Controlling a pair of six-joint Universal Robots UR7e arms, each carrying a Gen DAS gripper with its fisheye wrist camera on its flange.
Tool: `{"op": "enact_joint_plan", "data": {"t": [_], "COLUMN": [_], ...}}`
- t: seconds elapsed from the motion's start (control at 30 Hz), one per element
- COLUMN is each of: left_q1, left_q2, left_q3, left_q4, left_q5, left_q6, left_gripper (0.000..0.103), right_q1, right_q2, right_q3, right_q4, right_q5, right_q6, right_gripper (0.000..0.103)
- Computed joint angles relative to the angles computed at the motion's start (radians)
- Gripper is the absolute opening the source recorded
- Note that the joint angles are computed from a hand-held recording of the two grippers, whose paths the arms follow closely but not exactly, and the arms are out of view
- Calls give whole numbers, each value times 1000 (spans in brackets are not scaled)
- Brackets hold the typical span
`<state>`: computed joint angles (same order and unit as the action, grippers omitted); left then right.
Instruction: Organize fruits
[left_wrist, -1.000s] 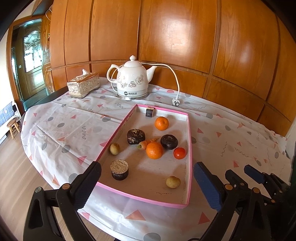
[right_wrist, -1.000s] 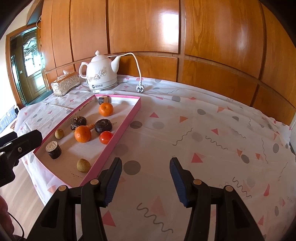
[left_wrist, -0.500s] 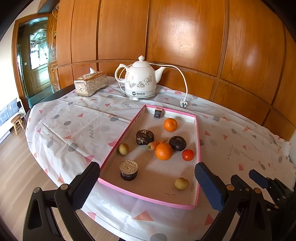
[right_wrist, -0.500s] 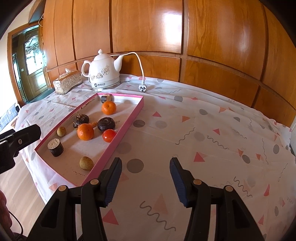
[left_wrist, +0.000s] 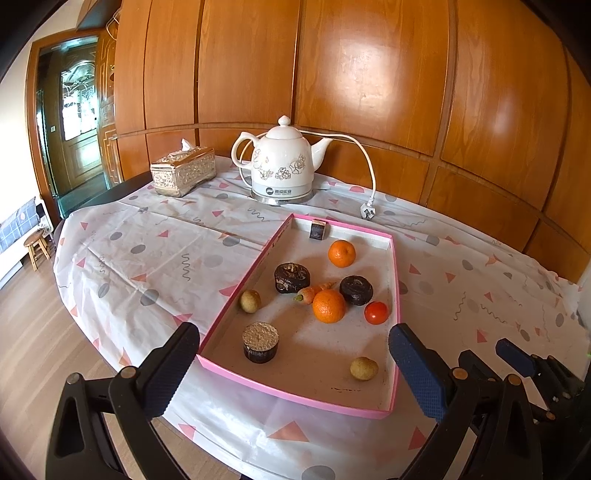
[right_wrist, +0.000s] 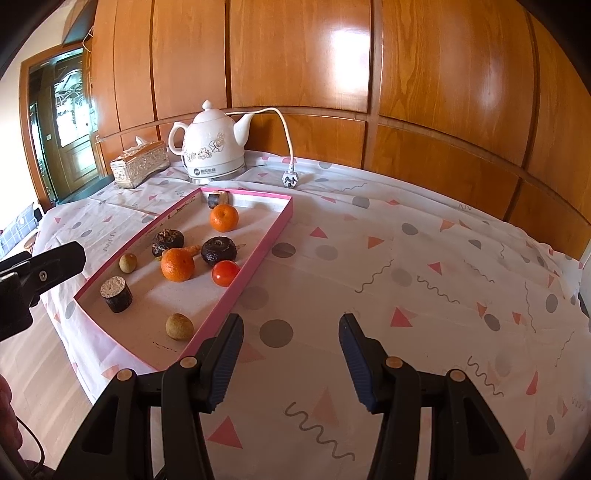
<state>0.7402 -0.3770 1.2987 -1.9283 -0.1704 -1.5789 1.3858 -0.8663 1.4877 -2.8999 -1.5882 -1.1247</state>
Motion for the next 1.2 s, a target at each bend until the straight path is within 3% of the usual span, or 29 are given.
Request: {"op": "enact_joint_plan", "data": {"t": [0.13, 0.23, 0.33, 0.97, 1.07, 1.2], "left_q1": [-1, -2, -3, -8, -5, -1], "left_q2": [-1, -2, -2, -4, -1, 0], "left_q3": [-32, -10, -28, -26, -45, -39], "left_q4": [158, 67, 150, 181, 235, 184], "left_q5": [0, 4, 9, 25, 11, -3], "left_q6": [-114, -54, -112, -145, -179, -135], "left_gripper": [103, 103, 103, 103, 103, 103], "right_q1": [1, 1, 1, 0, 0, -1], "right_q2": [0, -1, -3, -6, -6, -5], "right_q3": [1, 3, 8, 20, 20, 21], "right_q4": [-2, -3, -11, -18, -18, -20], "right_q5": [0, -1, 5, 9, 8, 6], "right_q6": [1, -3, -5, -15, -15, -19], "right_gripper": [55, 55, 55, 55, 55, 55]}}
